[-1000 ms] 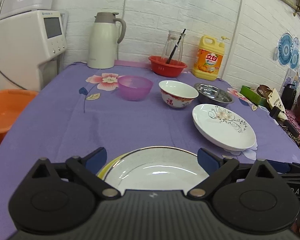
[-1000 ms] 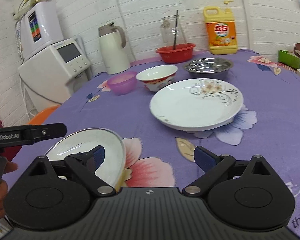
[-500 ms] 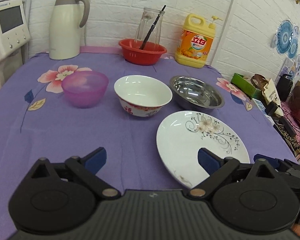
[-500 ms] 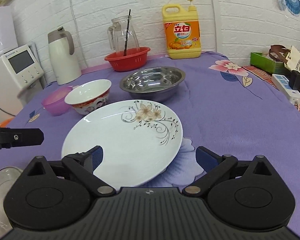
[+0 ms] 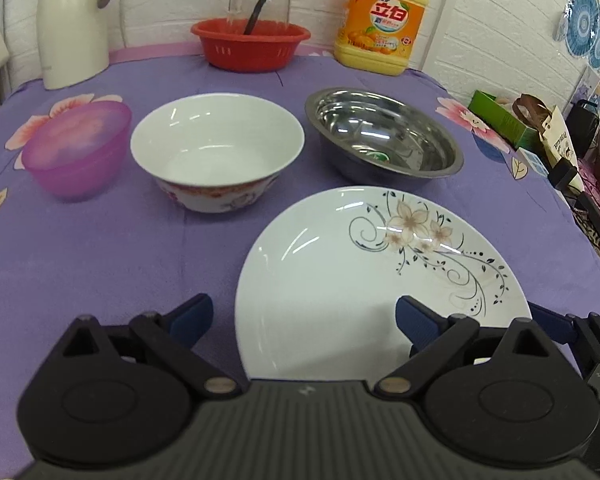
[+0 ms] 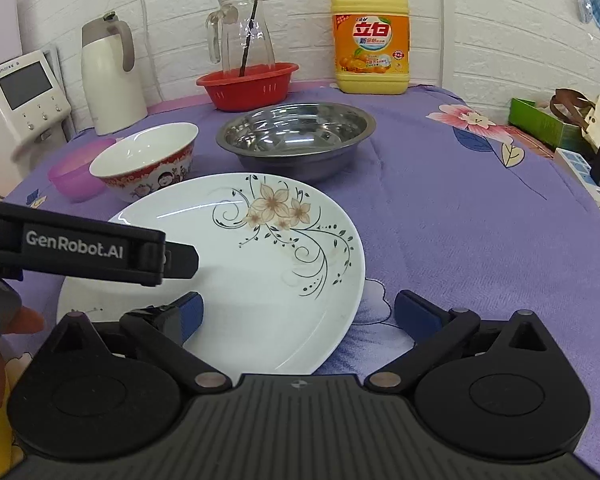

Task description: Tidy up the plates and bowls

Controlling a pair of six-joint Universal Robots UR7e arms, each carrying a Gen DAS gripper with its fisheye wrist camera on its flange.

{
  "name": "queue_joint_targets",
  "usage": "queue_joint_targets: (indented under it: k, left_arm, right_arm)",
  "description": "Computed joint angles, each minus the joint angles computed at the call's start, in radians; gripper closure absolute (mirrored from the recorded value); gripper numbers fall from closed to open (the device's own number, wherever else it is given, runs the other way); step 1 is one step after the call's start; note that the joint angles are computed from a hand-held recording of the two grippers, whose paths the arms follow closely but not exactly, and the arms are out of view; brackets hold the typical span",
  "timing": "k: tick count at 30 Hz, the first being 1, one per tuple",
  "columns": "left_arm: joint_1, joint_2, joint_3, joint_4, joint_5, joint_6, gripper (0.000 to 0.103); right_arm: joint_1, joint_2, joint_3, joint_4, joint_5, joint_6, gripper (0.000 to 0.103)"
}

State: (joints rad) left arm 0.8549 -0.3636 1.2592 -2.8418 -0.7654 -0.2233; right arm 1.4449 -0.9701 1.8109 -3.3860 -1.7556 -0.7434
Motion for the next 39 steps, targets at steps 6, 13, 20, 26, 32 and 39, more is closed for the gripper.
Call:
queue_joint_targets:
  k: [6, 13, 20, 26, 32, 39]
  left_arm:
    - [-0.004, 0.012, -0.029, 0.069, 0.023, 0.018, 0.006]
    - [-0.008, 0.019, -0.040, 0.088, 0.040, 0.018, 0.007]
    - [-0.010, 0.024, -0.046, 0.095, 0.051, 0.019, 0.007]
    - [-0.012, 0.029, -0.054, 0.108, 0.063, 0.015, 0.007]
    - [-0.012, 0.029, -0.054, 0.107, 0.063, 0.018, 0.007]
    - [-0.019, 0.002, -0.024, 0.119, 0.009, 0.014, 0.028]
  right_arm:
    - [0.010, 0.011, -0.012, 0.001, -0.022, 0.000, 0.000]
    - [0.008, 0.013, -0.018, 0.013, -0.012, -0.004, 0.000]
    - [0.005, 0.015, -0.022, 0.014, -0.002, -0.006, 0.000]
    - [0.007, 0.016, -0.021, 0.011, -0.006, -0.005, 0.000]
    - [0.007, 0.017, -0.021, 0.011, -0.008, -0.006, 0.000]
    - [0.019, -0.004, -0.004, 0.040, -0.009, 0.002, 0.000]
